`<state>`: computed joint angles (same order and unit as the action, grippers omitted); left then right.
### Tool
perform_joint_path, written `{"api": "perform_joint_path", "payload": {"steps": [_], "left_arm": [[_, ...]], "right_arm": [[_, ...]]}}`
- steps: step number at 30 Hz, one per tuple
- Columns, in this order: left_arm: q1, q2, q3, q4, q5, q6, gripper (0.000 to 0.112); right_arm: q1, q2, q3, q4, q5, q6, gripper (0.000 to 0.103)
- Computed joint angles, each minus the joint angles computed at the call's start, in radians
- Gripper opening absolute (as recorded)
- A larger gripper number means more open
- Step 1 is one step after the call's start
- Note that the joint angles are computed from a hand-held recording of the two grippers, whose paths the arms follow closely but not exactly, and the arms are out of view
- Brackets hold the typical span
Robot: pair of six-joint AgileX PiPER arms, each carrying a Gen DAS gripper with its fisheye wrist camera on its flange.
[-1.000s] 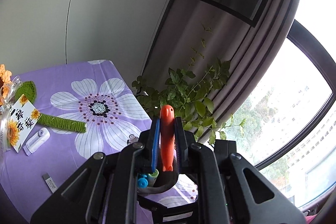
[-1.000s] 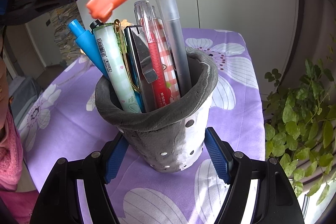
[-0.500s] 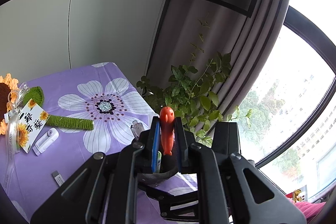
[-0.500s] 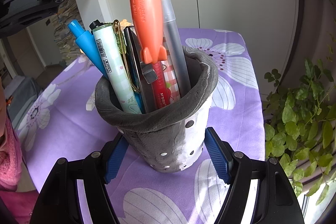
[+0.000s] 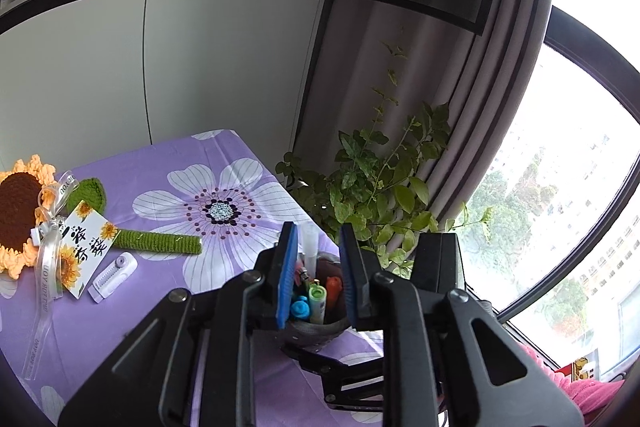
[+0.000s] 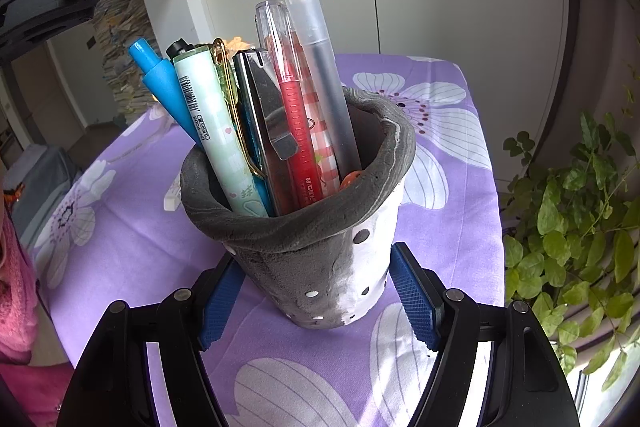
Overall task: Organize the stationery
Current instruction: 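Lower the orange marker into the gray cup with the left tool and open, then grasp the small white-and-pink eraser pack with the left tool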
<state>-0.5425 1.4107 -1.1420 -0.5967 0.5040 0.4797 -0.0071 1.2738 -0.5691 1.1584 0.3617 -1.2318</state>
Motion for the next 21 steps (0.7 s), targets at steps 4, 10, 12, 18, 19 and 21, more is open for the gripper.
{"api": "perform_joint_path", "payload": {"steps": [4, 10, 12, 18, 19, 21], "left_arm": [[0.06, -0.042, 0.027, 0.173, -0.04, -0.201, 0.048], [0.174, -0.02, 0.067, 0.455, -0.004, -0.508, 0.052], [0.209, 0.022, 0.066, 0.461, 0.042, -0.525, 0.052], [0.271, 0.168, 0.025, 0.375, 0.148, -0.496, 0.045], [0.269, 0.186, 0.015, 0.379, 0.16, -0.506, 0.039], [0.26, 0.21, -0.003, 0.401, 0.173, -0.537, 0.037]], "right_arm": [[-0.001, 0.0, 0.0, 0.001, -0.001, -0.002, 0.074], [-0.009, 0.003, -0.002, 0.009, 0.008, -0.014, 0.074], [-0.011, 0.004, -0.003, 0.009, 0.009, -0.015, 0.074], [-0.007, 0.002, -0.001, 0.008, 0.003, -0.012, 0.074], [-0.007, 0.002, -0.001, 0.007, 0.001, -0.011, 0.074], [-0.006, 0.003, -0.001, 0.008, 0.0, -0.011, 0.074]]}}
